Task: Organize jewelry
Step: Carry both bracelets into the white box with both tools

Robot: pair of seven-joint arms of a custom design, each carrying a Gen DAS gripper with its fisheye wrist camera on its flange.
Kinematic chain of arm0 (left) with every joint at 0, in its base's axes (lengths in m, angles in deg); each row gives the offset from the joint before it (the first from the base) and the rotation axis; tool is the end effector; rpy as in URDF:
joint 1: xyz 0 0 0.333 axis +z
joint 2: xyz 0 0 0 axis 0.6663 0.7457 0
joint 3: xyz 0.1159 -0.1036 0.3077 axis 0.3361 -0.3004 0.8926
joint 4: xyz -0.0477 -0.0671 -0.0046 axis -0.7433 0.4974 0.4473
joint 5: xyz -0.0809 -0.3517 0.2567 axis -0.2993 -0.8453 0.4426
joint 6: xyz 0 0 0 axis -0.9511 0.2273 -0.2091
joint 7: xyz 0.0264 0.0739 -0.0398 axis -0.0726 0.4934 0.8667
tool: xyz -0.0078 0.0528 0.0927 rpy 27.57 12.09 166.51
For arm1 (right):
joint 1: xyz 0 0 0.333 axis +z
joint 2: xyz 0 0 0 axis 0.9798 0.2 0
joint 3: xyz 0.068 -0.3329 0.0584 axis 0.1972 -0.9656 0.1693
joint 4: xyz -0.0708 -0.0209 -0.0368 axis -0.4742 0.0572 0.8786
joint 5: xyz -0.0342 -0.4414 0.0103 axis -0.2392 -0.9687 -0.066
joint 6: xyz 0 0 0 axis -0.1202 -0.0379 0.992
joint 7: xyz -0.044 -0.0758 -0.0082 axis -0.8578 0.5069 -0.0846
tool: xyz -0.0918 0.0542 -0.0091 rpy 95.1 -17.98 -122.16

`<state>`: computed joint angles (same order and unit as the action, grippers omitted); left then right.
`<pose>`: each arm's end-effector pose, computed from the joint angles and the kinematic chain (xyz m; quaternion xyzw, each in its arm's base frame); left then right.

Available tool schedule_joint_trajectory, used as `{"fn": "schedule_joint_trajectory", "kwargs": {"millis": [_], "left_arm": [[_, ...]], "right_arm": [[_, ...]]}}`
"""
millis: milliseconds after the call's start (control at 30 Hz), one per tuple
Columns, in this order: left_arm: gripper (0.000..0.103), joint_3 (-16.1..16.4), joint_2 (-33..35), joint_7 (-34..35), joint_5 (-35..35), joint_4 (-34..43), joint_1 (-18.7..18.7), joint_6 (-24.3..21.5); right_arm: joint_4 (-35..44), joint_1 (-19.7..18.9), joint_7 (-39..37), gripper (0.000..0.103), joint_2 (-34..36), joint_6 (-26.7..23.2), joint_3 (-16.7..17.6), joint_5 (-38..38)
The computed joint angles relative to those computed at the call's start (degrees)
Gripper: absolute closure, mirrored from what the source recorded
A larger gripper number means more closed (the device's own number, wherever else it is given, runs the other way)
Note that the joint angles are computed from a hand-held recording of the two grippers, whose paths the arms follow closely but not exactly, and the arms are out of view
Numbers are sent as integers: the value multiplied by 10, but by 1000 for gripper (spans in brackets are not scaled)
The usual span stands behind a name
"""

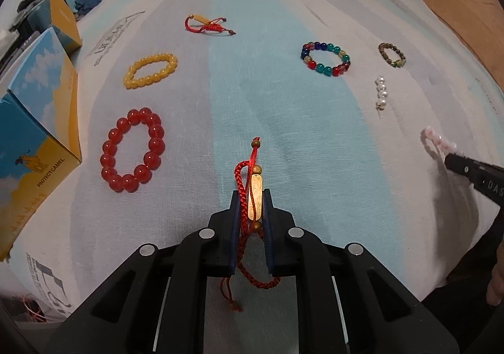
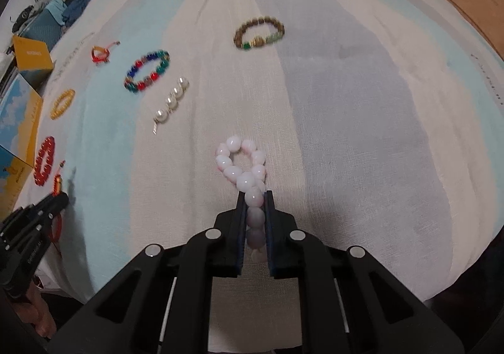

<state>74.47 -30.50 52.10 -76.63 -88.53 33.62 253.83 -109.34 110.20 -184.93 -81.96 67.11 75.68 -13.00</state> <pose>0.4983 -0.1158 0.3228 -0.4242 0.8762 -0.1988 0.1129 0.3775 0.3694 0.3220 -0.4337 0.8772 -0.1540 0.1366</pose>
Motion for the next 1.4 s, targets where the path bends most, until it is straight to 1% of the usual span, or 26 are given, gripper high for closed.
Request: {"fn": "schedule_joint_trajectory", "kwargs": {"millis": [100,267,467,667,767,967,1167,1200,1267,1333,1367,1400], "left_arm": [[91,3,-11,8,-10,0,-1,-14],[91,9,-30,14,-17,6,-3,-34],[91,19,-46,25,-35,20,-3,-65],[91,27,-59,29,-45,39,3,-93],[91,35,-64,34,-52,54,9,-106],[91,52,-66,33,-58,102,35,-129],[91,65,-47,20,-46,162,71,-141],[91,65,-43,16,-42,170,77,-141],[91,68,-33,7,-33,189,90,-143],[91,72,-20,-1,-24,209,105,-146],[91,74,-13,-6,-18,219,113,-146],[91,76,-5,-10,-15,229,120,-148]], "right_arm": [[-1,1,9,93,-12,-7,3,-7],[14,4,12,93,-23,-43,10,-14],[42,8,4,93,-15,-75,12,-15],[86,12,-18,93,-6,-111,12,-26],[124,14,-38,93,6,-132,10,-39],[227,26,-82,93,56,-169,3,-75],[362,51,-147,93,136,-190,-16,-96],[397,58,-164,93,159,-197,-19,-100],[442,71,-187,93,188,-201,-28,-100],[512,87,-226,93,233,-207,-38,-98],[537,88,-238,93,251,-209,-36,-97],[583,107,-264,93,281,-208,-55,-89]]}}
